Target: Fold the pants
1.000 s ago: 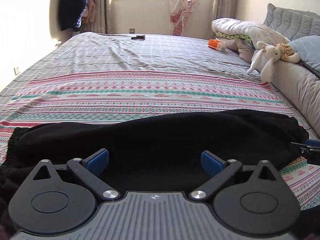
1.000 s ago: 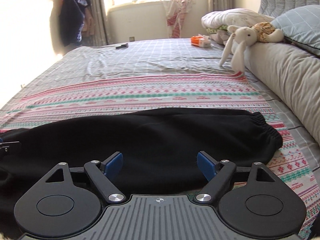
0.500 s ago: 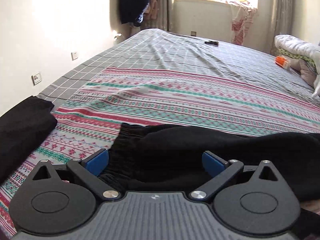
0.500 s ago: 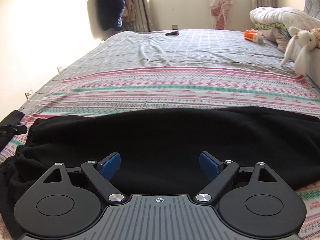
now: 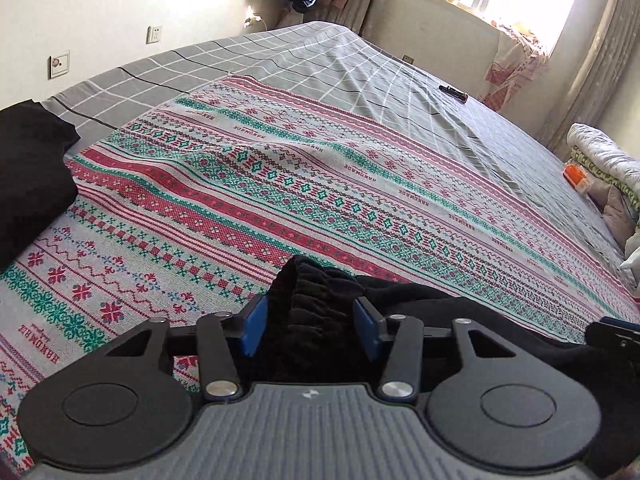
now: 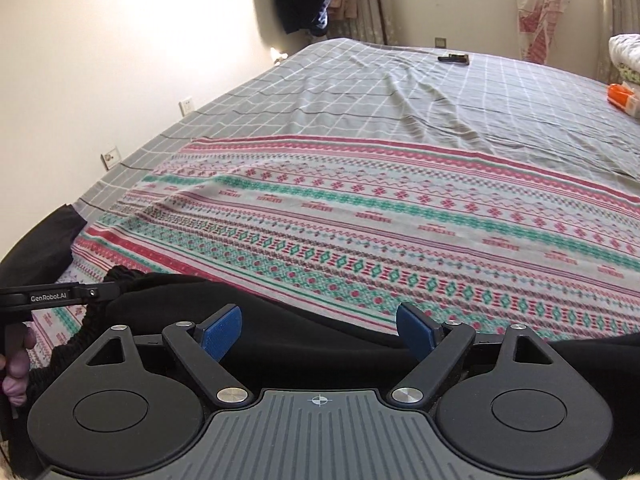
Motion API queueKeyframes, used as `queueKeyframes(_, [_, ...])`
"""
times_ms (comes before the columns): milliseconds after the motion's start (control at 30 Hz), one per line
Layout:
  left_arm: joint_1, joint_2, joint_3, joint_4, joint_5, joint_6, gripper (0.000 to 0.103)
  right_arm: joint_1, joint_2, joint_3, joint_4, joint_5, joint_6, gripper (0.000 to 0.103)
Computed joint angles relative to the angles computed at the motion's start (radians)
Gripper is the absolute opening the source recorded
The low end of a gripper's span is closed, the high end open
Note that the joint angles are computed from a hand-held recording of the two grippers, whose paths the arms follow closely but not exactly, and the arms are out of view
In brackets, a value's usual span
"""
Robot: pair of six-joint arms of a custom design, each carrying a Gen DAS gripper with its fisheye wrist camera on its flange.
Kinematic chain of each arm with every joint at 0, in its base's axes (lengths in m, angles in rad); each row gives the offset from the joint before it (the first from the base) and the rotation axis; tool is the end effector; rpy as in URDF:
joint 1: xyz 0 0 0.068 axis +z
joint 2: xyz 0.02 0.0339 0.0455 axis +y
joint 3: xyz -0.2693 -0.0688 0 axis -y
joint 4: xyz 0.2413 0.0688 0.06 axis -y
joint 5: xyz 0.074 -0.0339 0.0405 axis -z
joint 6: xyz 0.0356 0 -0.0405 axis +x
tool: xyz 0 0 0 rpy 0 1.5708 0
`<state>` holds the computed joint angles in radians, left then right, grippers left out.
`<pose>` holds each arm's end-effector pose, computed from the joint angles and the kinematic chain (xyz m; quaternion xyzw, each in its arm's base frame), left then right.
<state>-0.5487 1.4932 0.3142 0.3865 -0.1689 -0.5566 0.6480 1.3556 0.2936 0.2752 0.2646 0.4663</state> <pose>0.1936 -0.1114 0.1042 -0.0356 0.9218 -0.1320 0.3627 0.1722 0.1187 0.1184 -0.0329 0.9169 0.0968 0.3859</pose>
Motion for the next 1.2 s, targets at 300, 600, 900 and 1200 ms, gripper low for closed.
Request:
queueKeyframes(300, [0.026, 0.024, -0.067, 0.196, 0.012, 0.016, 0.019, 0.016, 0.439, 0.222, 0.100, -0.030, -0.068, 0.020])
queueKeyframes(600, [-0.063, 0.078, -0.079, 0.257, -0.169, -0.031, 0.027, -0.003, 0.379, 0.274, 0.086, 0.020, -0.071, 0.008])
queueKeyframes(900, [-0.268, -0.258, 0.005, -0.378, -0.355, -0.216, 0.088, 0.019, 0.417, 0.322, -0.003, 0.023, -0.171, 0.075])
queueKeyframes(1200, [-0.607, -0.481, 0.069, -0.914, -0.447, -0.649, 0.102, 0.006, 0.500, 0.289, 0.075, 0.006, -0.115, 0.045])
